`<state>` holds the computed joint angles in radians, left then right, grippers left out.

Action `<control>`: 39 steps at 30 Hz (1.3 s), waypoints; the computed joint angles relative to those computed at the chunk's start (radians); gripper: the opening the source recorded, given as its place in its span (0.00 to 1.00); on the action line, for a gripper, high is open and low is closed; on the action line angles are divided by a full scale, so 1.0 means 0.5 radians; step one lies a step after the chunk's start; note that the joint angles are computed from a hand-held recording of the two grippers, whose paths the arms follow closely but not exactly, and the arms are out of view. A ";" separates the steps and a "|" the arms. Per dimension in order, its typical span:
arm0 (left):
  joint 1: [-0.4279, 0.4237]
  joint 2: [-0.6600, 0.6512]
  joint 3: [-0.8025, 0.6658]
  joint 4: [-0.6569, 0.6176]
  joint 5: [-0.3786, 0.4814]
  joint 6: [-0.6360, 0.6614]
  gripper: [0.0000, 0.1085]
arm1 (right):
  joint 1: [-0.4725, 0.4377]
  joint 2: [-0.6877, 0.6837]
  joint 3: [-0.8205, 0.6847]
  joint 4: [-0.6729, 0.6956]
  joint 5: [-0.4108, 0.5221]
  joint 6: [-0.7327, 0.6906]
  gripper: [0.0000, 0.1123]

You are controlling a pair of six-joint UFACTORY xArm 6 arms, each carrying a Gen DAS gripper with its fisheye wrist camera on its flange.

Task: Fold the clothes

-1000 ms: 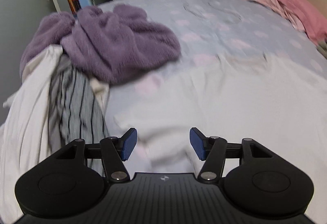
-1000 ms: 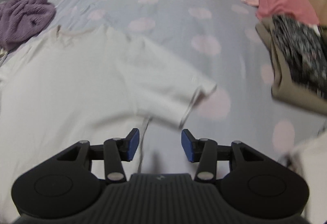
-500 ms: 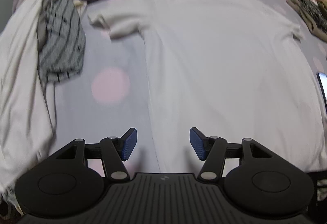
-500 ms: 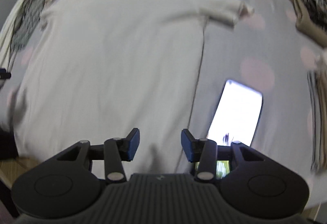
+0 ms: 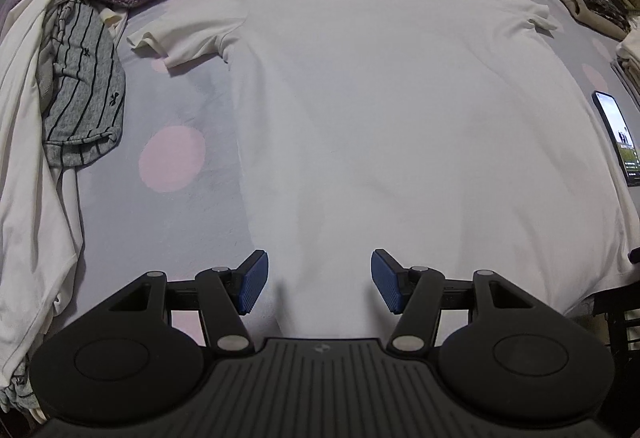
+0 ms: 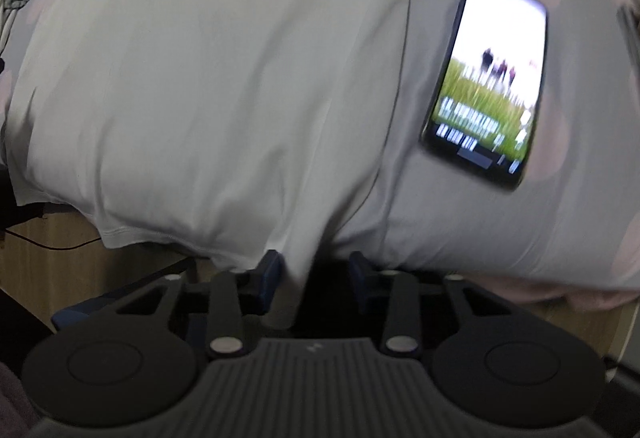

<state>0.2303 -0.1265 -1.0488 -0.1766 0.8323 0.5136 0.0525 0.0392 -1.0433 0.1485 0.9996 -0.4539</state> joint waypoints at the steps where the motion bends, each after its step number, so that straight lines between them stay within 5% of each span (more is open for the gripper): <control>1: 0.001 -0.001 0.001 -0.011 0.002 0.010 0.51 | 0.017 -0.021 0.025 -0.022 -0.007 -0.004 0.02; 7: 0.015 0.004 0.011 -0.001 0.031 0.028 0.51 | 0.158 -0.303 0.277 0.146 -0.233 -0.230 0.02; 13: 0.029 -0.016 0.048 0.012 0.038 0.017 0.51 | 0.444 -0.260 0.318 0.316 -0.530 -0.247 0.02; 17: 0.030 -0.023 0.059 0.024 0.044 0.014 0.51 | 0.553 -0.218 0.346 0.344 -0.659 -0.297 0.13; 21: 0.030 -0.014 0.049 0.008 0.057 0.027 0.51 | 0.460 -0.270 0.321 0.461 -0.490 -0.377 0.29; 29: 0.021 0.001 0.030 -0.020 0.076 0.051 0.51 | 0.187 -0.409 0.382 0.346 -0.381 -0.115 0.40; 32: 0.017 0.001 0.030 -0.018 0.079 0.060 0.51 | 0.149 -0.420 0.401 0.311 -0.394 -0.045 0.40; 35: 0.017 -0.005 0.036 -0.020 0.072 0.068 0.51 | 0.202 -0.392 0.388 0.384 -0.398 -0.083 0.26; 39: 0.020 -0.015 0.045 -0.025 0.062 0.064 0.51 | 0.311 -0.332 0.392 0.403 -0.547 -0.091 0.25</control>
<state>0.2404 -0.1340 -1.0261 -0.1889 0.8634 0.5458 0.2079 -0.1266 -0.8474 0.3499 0.7262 -0.4993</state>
